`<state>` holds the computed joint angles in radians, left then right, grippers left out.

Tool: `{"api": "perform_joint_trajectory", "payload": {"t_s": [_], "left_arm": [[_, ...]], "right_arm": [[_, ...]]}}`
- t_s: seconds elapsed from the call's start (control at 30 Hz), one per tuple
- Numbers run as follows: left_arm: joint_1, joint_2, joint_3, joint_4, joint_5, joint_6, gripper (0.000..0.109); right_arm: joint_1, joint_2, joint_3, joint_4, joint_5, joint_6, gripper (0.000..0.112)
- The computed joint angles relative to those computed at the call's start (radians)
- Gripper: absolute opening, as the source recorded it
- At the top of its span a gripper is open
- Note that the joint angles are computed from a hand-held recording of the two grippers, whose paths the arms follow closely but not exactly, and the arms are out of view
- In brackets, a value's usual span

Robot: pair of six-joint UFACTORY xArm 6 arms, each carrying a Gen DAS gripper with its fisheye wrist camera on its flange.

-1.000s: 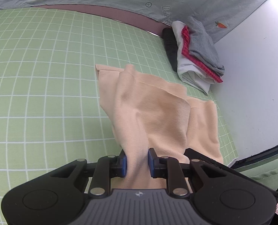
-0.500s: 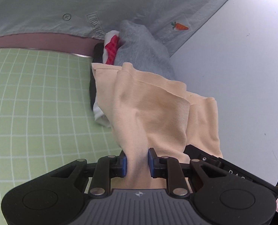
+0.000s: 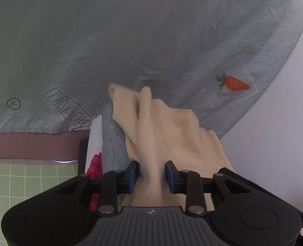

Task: Fold clothes
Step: 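Carry the sweater with both grippers onto the folded clothes stack, then open both grippers and withdraw from the stack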

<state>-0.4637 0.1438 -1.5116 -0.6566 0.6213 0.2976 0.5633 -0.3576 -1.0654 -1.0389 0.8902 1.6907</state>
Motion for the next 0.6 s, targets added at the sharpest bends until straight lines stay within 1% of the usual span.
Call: {"api": "perform_joint_trajectory", "payload": {"t_s": [0.07, 0.13, 0.17, 0.2, 0.23, 0.27, 0.3, 0.33, 0.4, 0.43, 0.47, 0.5, 0.53, 0.6], "left_arm": [[0.005, 0.009, 0.012, -0.059, -0.027, 0.059, 0.037], [0.013, 0.002, 0.021, -0.099, -0.023, 0.090, 0.040], [0.013, -0.006, 0.029, -0.086, -0.031, 0.085, 0.049], [0.008, -0.022, 0.046, -0.031, -0.052, 0.055, 0.065], [0.003, -0.039, 0.065, 0.021, -0.072, 0.029, 0.073], [-0.001, -0.065, 0.095, 0.047, -0.094, 0.033, 0.079], [-0.003, -0.091, 0.124, 0.057, -0.111, 0.052, 0.079], [0.002, -0.118, 0.143, 0.025, -0.099, 0.106, 0.079], [0.014, -0.174, 0.180, -0.017, -0.064, 0.155, 0.082], [0.016, -0.210, 0.210, -0.016, -0.062, 0.159, 0.084], [0.015, -0.256, 0.252, -0.004, -0.071, 0.157, 0.090], [0.015, -0.311, 0.303, -0.003, -0.078, 0.160, 0.096], [0.015, -0.365, 0.351, -0.001, -0.083, 0.162, 0.098], [0.018, -0.473, 0.440, 0.005, -0.082, 0.163, 0.102]], "right_arm": [[-0.049, 0.058, 0.000, 0.048, -0.030, -0.041, 0.037], [-0.049, 0.069, 0.026, 0.003, -0.051, -0.007, 0.040], [-0.048, 0.074, 0.037, -0.021, -0.057, 0.010, 0.043], [-0.034, 0.073, 0.040, -0.046, -0.032, 0.022, 0.049], [-0.017, 0.070, 0.040, -0.063, -0.002, 0.026, 0.056], [0.000, 0.065, 0.039, -0.070, 0.030, 0.022, 0.059], [0.016, 0.059, 0.035, -0.069, 0.064, 0.013, 0.064], [0.038, 0.049, 0.029, -0.063, 0.107, 0.003, 0.070], [0.090, 0.027, 0.021, -0.065, 0.186, 0.000, 0.075], [0.120, 0.013, 0.021, -0.070, 0.223, 0.004, 0.076], [0.154, -0.019, 0.034, -0.072, 0.250, 0.000, 0.077], [0.187, -0.026, 0.027, -0.070, 0.275, -0.002, 0.081], [0.234, -0.036, 0.022, -0.065, 0.320, 0.002, 0.085], [0.333, -0.045, 0.004, -0.052, 0.416, 0.007, 0.086]]}}
